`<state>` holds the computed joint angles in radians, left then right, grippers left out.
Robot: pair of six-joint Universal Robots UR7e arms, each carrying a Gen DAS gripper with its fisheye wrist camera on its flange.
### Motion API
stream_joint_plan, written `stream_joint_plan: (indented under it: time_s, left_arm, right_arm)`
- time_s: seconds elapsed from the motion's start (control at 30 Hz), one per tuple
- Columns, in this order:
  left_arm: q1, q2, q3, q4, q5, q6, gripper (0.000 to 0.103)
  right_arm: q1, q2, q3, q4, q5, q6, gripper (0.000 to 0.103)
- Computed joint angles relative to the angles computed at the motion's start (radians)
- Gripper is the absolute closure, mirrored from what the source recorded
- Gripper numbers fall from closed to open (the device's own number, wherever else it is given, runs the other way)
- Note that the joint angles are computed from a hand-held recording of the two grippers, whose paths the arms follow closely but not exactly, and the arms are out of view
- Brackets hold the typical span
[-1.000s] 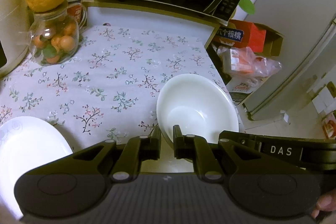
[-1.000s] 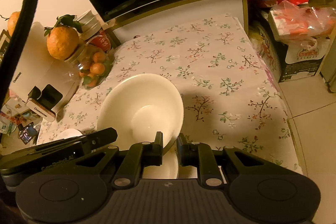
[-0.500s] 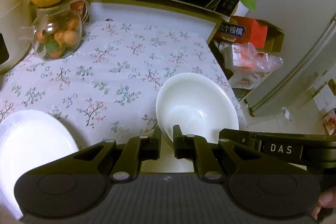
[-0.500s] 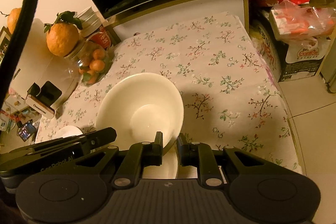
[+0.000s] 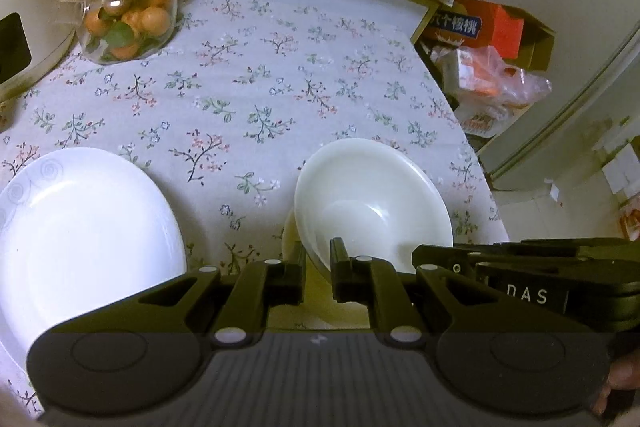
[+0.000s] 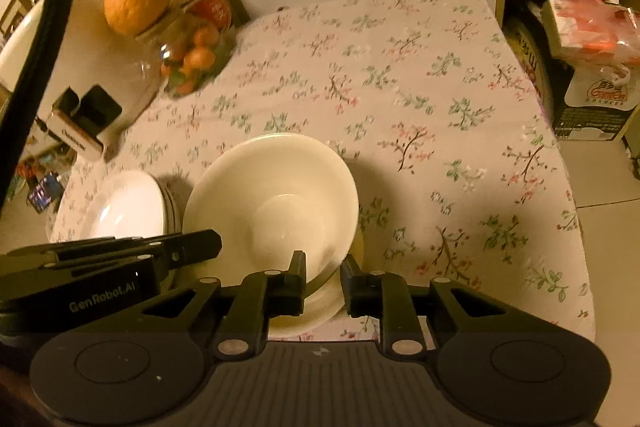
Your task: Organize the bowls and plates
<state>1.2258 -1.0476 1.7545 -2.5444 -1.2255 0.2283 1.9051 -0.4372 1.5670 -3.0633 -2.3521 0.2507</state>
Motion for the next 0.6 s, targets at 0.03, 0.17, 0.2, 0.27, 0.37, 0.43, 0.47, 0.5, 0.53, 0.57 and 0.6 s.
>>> stream_joint_plan:
  time_s: [0.03, 0.17, 0.2, 0.27, 0.37, 0.43, 0.47, 0.5, 0.53, 0.57, 0.6]
  left_arm:
    - [0.0, -0.001, 0.0, 0.003, -0.001, 0.003, 0.092]
    - [0.002, -0.004, 0.005, 0.006, 0.0, 0.007, 0.092]
    - [0.003, -0.005, 0.005, 0.007, 0.003, 0.008, 0.092]
    - [0.003, -0.003, 0.004, 0.011, 0.01, 0.006, 0.092]
    - [0.004, 0.0, 0.003, 0.017, 0.018, 0.006, 0.092]
    - [0.004, 0.003, 0.002, 0.023, 0.026, 0.005, 0.092]
    - [0.003, 0.004, 0.003, 0.025, 0.029, 0.005, 0.092]
    - [0.003, 0.005, 0.005, 0.024, 0.033, 0.008, 0.091]
    - [0.003, 0.005, 0.005, 0.024, 0.037, 0.009, 0.091]
    - [0.002, 0.006, 0.005, 0.023, 0.041, 0.011, 0.091]
    - [0.002, 0.007, 0.006, 0.022, 0.044, 0.013, 0.091]
  right_arm:
    - [0.0, 0.0, 0.0, 0.004, 0.0, 0.002, 0.084]
    - [0.001, -0.001, 0.002, 0.013, 0.0, 0.004, 0.083]
    - [0.001, -0.001, 0.002, 0.015, 0.0, 0.003, 0.083]
    - [0.003, -0.002, 0.002, 0.021, 0.002, 0.001, 0.083]
    - [0.003, -0.003, 0.004, 0.027, 0.008, 0.0, 0.083]
    - [0.003, -0.003, 0.003, 0.034, 0.011, 0.0, 0.083]
    - [0.003, -0.003, 0.004, 0.037, 0.011, 0.001, 0.083]
    - [0.003, -0.003, 0.004, 0.04, 0.012, 0.0, 0.083]
    - [0.003, -0.003, 0.004, 0.042, 0.011, -0.001, 0.083]
    - [0.004, -0.002, 0.003, 0.045, 0.01, 0.0, 0.083]
    - [0.004, -0.002, 0.003, 0.048, 0.011, 0.001, 0.083]
